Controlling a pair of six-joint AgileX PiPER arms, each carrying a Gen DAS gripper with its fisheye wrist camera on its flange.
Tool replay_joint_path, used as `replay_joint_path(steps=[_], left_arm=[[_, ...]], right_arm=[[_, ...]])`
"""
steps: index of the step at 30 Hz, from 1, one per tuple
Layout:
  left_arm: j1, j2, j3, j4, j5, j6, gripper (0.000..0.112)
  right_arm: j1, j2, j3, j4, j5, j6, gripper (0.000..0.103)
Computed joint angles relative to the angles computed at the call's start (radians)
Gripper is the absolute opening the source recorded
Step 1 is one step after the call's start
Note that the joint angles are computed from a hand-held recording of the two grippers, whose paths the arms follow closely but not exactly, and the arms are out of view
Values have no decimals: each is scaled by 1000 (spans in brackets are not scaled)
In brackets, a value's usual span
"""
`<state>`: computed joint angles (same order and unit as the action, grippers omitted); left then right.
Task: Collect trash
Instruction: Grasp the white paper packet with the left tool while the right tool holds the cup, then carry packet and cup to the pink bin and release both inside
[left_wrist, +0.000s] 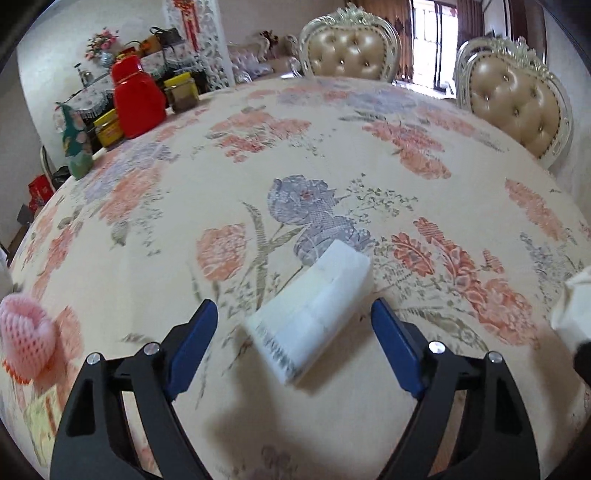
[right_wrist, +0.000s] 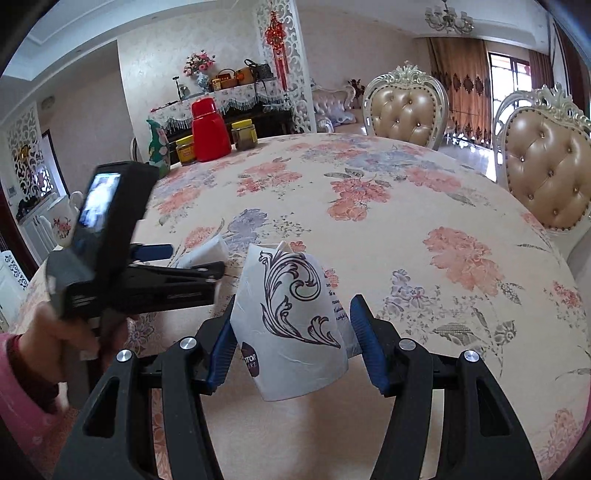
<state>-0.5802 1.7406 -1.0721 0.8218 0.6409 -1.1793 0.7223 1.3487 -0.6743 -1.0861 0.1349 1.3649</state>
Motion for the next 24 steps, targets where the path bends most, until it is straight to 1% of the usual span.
replay_joint_path(steps=[1, 2, 3, 4, 5, 6, 8, 9, 12, 15, 16, 17, 18, 19, 20, 22, 23, 24], left_arm=[[10, 7, -8, -20, -14, 22, 80], [20, 9, -10, -29, -31, 26, 76], [26, 6, -7, -42, -48, 36, 60], [30, -3, 3, -58, -73, 41, 48], [18, -5, 3, -49, -58, 24, 45], [-7, -12, 13, -13, -32, -17, 39], [-53, -49, 62, 42, -21, -99, 36], [-83, -73, 92, 70, -3, -156, 32], [-171, -158, 184, 145, 66, -329, 32], [-270, -230, 246, 183, 162, -448, 32], [-320, -263, 272, 193, 205, -495, 32], [-349, -277, 280, 193, 237, -514, 32], [-400, -295, 293, 195, 288, -549, 32], [-428, -305, 300, 194, 315, -567, 32], [-467, -320, 311, 188, 348, -593, 32], [-526, -340, 326, 171, 398, -638, 32], [-545, -347, 332, 164, 409, -654, 32], [-568, -356, 340, 156, 422, -670, 32]], right_arm=[[2, 0, 0, -3, -1, 3, 57], [4, 1, 0, -10, 0, 10, 57], [7, 1, -1, -26, 5, 26, 57], [9, 1, -1, -31, 6, 32, 57], [8, 1, -1, -37, 5, 37, 57], [8, 1, -1, -42, 7, 43, 57], [6, 4, -1, -42, 6, 42, 57], [7, 5, -2, -41, 8, 43, 57], [12, 11, -9, -8, 19, 11, 57], [17, 25, -23, 80, 28, -84, 57], [21, 29, -27, 94, 33, -101, 57], [29, 35, -33, 111, 42, -123, 57], [35, 41, -39, 130, 49, -150, 57], [39, 43, -42, 152, 49, -177, 57], [44, 45, -44, 156, 49, -186, 57], [57, 35, -34, 116, 42, -157, 57], [82, 28, -32, 85, 72, -128, 57], [111, 18, -28, 90, 105, -131, 57]])
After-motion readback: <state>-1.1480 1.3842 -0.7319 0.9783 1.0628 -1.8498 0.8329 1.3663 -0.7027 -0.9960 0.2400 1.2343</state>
